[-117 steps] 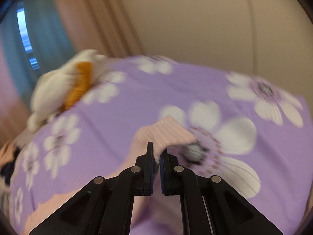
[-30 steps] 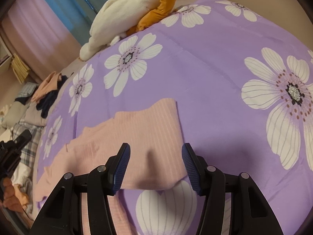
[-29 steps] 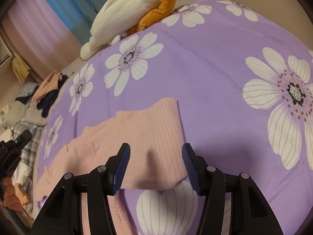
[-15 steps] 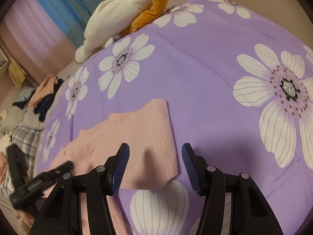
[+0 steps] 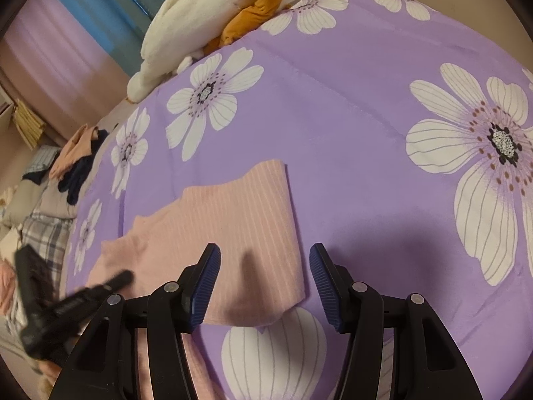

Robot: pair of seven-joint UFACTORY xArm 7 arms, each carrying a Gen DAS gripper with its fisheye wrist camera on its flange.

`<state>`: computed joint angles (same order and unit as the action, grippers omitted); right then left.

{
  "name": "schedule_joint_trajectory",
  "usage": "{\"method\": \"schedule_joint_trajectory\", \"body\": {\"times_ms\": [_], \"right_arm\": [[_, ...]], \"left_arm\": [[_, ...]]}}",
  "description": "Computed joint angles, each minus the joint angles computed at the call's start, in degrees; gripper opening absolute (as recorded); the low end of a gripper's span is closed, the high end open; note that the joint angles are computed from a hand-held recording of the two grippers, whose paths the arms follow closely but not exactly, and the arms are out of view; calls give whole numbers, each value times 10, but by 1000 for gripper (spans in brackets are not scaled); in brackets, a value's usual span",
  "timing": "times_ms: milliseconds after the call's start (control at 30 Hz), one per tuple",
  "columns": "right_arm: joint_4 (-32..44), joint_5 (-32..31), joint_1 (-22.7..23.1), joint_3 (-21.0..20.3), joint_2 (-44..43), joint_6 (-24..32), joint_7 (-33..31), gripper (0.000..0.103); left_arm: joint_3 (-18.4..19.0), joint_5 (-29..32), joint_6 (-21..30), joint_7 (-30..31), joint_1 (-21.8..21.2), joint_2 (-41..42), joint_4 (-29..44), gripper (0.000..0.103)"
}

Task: Fold small clothes

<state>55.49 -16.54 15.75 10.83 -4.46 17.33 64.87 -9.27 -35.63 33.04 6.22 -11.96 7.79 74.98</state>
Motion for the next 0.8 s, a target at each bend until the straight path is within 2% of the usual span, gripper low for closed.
{"method": "schedule_joint_trajectory", "body": {"times_ms": [100, 200, 467, 600, 733, 800], "right_arm": [[0, -1, 0, 0, 0, -5, 0, 57], [3, -2, 1, 1, 4, -7, 2, 57], [20, 49, 18, -4, 28, -36, -53, 57], [35, 111, 32, -4, 52, -57, -111, 57], [54, 223, 42, 9, 78, -79, -218, 57], [62, 261, 45, 14, 87, -84, -251, 57]], "left_arm": [[4, -17, -6, 15, 6, -25, -1, 4], [15, 3, -19, 9, 7, -43, -3, 4], [41, 35, -39, -12, 21, -81, -31, 4], [52, 52, -41, -22, 31, -90, -42, 4], [62, 67, -48, -35, 41, -101, -54, 4], [67, 78, -52, -45, 46, -106, -59, 4]]}}
